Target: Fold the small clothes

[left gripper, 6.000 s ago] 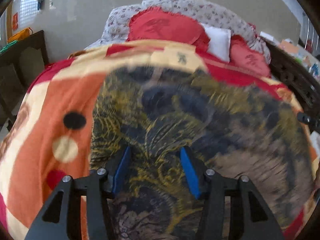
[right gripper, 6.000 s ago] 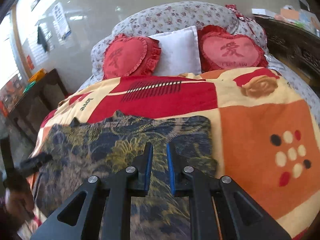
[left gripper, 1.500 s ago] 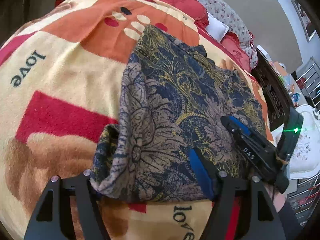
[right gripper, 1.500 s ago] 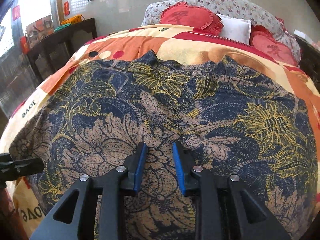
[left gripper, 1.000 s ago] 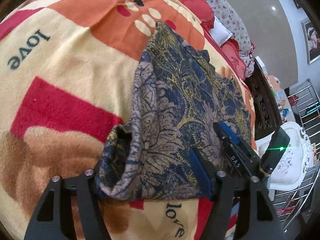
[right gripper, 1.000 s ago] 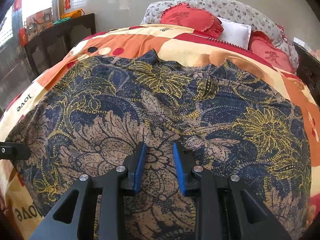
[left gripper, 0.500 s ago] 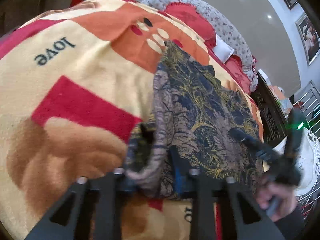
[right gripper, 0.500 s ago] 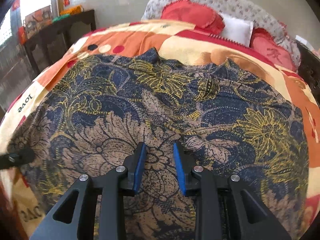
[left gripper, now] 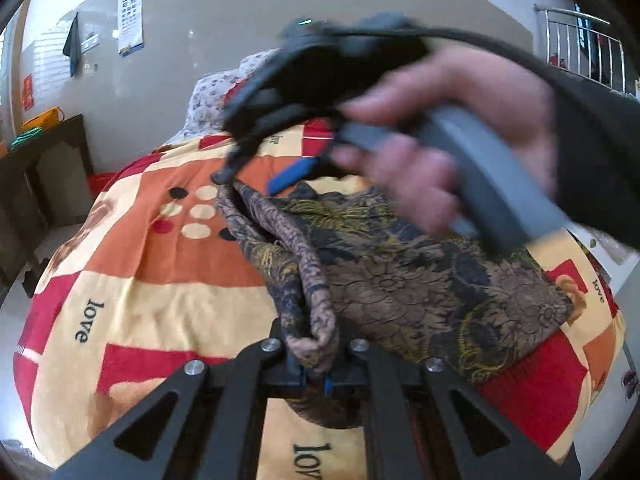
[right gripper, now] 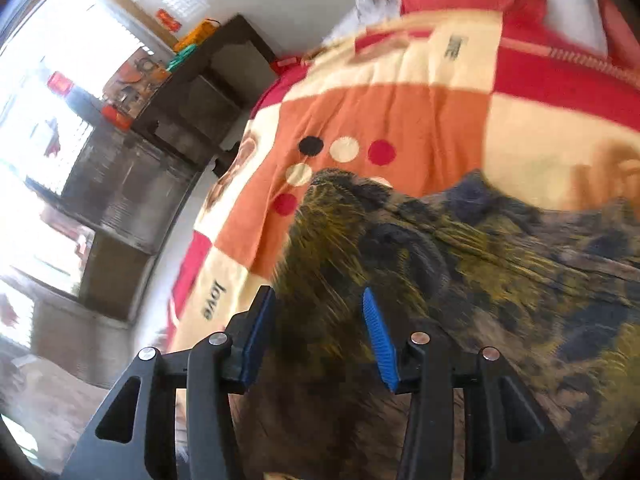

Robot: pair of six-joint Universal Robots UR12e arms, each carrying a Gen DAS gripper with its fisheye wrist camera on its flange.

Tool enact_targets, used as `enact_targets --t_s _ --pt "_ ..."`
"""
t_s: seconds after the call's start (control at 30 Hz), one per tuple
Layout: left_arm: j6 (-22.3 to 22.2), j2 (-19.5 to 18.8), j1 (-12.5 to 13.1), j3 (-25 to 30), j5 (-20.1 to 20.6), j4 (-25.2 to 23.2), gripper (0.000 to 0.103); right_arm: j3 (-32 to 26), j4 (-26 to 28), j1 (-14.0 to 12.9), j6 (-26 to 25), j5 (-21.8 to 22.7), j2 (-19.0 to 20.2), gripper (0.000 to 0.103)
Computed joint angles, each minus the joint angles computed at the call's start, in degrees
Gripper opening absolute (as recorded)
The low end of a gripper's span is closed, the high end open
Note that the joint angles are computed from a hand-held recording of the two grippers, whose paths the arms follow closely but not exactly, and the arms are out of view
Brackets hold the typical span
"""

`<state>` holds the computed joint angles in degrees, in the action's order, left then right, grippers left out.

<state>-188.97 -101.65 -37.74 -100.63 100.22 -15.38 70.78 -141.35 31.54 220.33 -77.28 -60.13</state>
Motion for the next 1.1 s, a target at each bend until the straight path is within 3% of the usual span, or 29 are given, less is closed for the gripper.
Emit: enact_targets --t_s 0.1,0.17,0.27,0.33,0.37,0.4,0.47,0.5,0.67,0.87,1.1 --pt "0.2 -0.1 0.2 0.1 -1.0 0.7 0.005 -5.9 6.9 -0.4 -2.9 1.5 3.0 0.056" --pt "0.7 0.2 0.4 0.0 -1.2 0.4 0.005 -11.9 15.5 0.1 -6.2 0.1 5.6 0.056" --pt "1.2 0.5 0.3 -0.4 -1.6 1.0 0.005 -20.9 27.2 1.5 -12.0 -5.3 9.5 0.056" --pt "1.4 0.7 0.2 -0.7 -2.2 1.6 0.005 -27.5 36.0 3.0 -15.8 -12.3 12.5 0.055" --pt "1.5 0.8 0.2 -0.7 -2.4 1.9 0.005 -30.0 39.8 3.6 -17.0 -15.6 13.7 0.051" --pt "1.4 1.0 0.3 -0.9 -3.3 2.1 0.005 -31.3 42.2 3.9 -17.9 -17.4 14.2 0.036" --pt "1.2 1.1 0.5 -1.0 -5.0 2.8 0.005 -29.5 41.1 3.6 -17.5 -16.7 13.1 0.022" --pt "1.2 1.2 0.5 -1.0 -6.4 3.1 0.005 -26.9 38.8 3.4 -17.0 -16.6 11.5 0.020" --pt "4.4 -0.1 -1.2 1.4 -10.1 2.9 0.005 -12.8 29.0 0.9 -14.3 -13.1 2.1 0.019" --pt "8.2 -3.3 -4.8 6.8 -15.0 0.2 0.005 3.0 20.8 -3.5 -10.1 -8.4 -9.3 0.019" --pt "11.2 -8.6 -8.5 14.1 -18.3 -5.3 0.005 15.4 19.9 -7.5 -9.1 -8.6 -18.3 0.018"
